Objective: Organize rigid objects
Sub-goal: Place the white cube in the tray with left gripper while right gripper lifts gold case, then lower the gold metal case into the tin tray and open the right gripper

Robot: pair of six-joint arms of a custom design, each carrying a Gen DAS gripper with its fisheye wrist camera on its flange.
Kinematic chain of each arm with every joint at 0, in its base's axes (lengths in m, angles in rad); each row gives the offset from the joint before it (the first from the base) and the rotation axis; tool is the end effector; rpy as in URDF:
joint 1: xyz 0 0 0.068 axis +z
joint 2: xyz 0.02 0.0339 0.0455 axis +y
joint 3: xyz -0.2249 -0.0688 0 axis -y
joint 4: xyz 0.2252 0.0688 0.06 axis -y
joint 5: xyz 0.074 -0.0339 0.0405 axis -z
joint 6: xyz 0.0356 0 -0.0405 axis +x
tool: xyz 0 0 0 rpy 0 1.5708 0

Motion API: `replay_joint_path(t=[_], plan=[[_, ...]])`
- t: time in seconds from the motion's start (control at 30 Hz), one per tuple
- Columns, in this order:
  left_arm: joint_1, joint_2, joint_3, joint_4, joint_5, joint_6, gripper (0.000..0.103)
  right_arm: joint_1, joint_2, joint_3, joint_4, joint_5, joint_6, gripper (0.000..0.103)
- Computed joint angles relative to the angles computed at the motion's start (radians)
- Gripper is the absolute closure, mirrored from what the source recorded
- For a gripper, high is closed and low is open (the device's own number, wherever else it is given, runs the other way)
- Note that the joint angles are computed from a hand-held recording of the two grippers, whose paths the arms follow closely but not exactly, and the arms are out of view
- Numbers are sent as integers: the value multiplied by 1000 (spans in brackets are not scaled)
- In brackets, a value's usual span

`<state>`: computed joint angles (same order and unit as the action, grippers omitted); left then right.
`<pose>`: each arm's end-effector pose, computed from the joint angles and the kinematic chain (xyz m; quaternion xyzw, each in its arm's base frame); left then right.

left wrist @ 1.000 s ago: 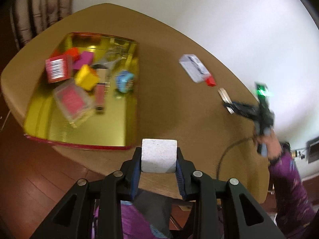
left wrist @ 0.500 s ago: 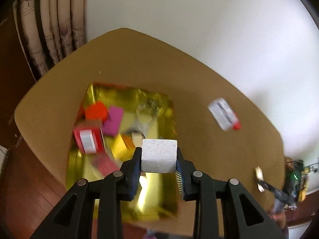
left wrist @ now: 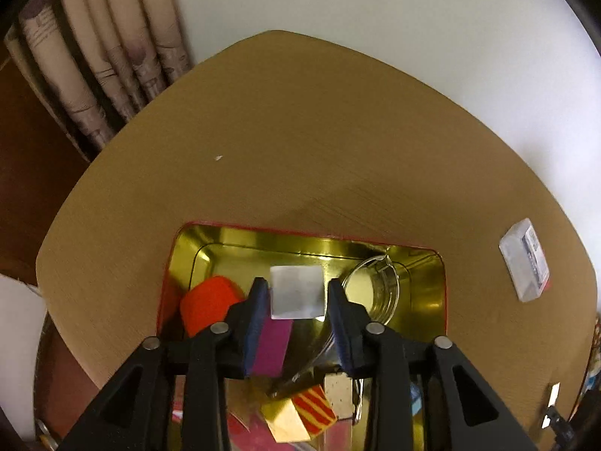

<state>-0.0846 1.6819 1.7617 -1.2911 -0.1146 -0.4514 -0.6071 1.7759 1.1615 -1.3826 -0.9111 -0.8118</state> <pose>0.3024 -0.0216 0.3124 -0.1892 0.9639 0.0071 0.1870 0.2171 -0.1165 0.1656 0.0029 0.8826 0.4500 0.1360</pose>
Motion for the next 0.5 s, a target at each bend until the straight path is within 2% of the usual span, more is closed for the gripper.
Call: replay_joint_path(t=[0.1,0.17,0.27,0.43,0.5], plan=[[10,11,5,6,1,12,67,-12,6,0,-8,-1,-8,75],[2,-37,-20,11,-19,-9,67,-20,23,7,-26,-9,-14,75],[-28,-211,-113,48,-29,-76,67,-30,60,18,-56,-28,-17,75],[-164,-524,-266,2,-52,-228,64,-45,121,29,-137,-64,-45,75],[-265,-614,-311,-46,-111,-308,64,-45,127,23,-159,-74,-55,75]])
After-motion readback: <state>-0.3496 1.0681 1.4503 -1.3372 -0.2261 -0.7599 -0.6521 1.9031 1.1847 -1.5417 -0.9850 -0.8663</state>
